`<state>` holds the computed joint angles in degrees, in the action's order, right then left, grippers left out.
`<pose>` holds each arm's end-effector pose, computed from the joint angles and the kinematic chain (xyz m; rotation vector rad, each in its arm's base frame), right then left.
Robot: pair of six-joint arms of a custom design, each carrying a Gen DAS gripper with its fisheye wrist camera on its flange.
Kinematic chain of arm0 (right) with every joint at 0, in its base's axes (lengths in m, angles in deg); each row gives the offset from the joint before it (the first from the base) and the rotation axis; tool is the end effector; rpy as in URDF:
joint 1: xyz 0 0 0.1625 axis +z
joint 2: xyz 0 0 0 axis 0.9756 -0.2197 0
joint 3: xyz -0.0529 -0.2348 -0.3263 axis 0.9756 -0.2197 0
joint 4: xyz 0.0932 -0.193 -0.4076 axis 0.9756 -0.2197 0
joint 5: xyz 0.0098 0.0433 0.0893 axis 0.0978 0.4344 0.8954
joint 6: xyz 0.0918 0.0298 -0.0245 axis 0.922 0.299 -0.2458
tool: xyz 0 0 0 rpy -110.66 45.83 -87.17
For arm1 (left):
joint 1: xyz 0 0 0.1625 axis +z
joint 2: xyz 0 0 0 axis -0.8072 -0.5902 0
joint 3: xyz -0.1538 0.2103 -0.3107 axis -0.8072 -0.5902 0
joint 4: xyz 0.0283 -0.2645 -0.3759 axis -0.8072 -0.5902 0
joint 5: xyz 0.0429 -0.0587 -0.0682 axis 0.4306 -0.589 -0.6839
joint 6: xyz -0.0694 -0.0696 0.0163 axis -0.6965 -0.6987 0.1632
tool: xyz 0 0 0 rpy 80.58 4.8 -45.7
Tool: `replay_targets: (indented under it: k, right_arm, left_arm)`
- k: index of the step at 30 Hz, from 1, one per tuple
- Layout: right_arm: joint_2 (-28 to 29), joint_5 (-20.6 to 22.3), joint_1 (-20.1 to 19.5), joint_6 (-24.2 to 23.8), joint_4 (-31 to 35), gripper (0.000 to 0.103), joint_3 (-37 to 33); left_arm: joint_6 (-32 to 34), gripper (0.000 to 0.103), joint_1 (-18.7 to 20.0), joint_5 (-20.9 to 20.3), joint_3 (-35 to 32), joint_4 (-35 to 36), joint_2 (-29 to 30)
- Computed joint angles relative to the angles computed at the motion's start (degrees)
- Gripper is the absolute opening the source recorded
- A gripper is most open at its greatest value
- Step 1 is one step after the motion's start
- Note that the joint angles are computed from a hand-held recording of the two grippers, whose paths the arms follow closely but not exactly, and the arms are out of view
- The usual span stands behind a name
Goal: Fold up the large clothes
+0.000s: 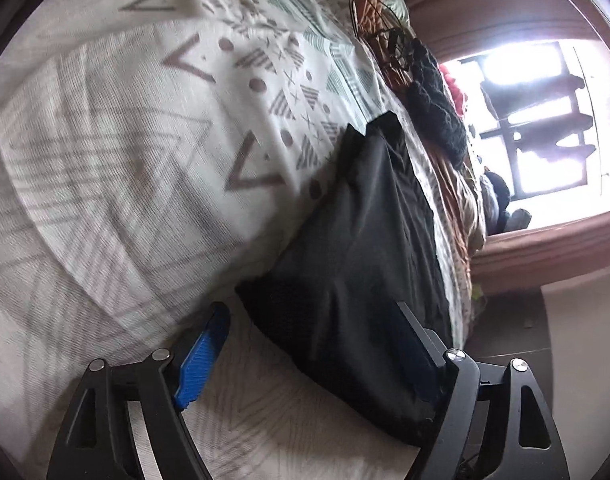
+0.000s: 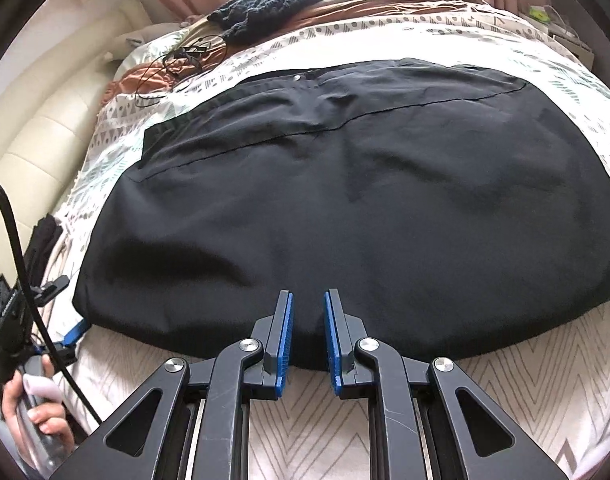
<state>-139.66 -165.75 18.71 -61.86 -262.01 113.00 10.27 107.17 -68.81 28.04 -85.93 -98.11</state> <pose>0.1167 -0.4736 0.2966 -0.4173 -2.2955 1.0608 -0.2829 -0.6274 0.0593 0.1427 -2.9951 0.5303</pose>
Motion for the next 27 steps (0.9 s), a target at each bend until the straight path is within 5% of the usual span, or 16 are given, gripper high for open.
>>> replay_targets:
  k: [8, 14, 17, 22, 27]
  right_arm:
    - [-1.3, -0.6, 0.5, -0.6, -1.8, 0.016, 1.4]
    - [-1.4, 0.2, 0.4, -1.6, -4.3, 0.015, 1.7]
    - [-0.4, 0.5, 0.0, -1.7, -3.5, 0.015, 0.9]
    - [1.6, -0.5, -0.3, -1.7, -3.1, 0.015, -0.5]
    - [0.7, 3.3, -0.1, -1.2, -2.1, 0.015, -0.2]
  left_arm:
    - [-1.5, 0.064, -0.1, -0.9, -4.0, 1.3, 4.2]
    - [-2.3, 0.024, 0.7, -1.1, -5.2, 0.6, 5.5]
    - [-2.0, 0.014, 0.5, -1.4, -4.9, -1.1, 5.1]
    - [1.3, 0.009, -0.6, -0.5, -4.1, -3.5, 3.3]
    - [1.9, 0.008, -0.8, 1.0, -2.8, -3.3, 0.3]
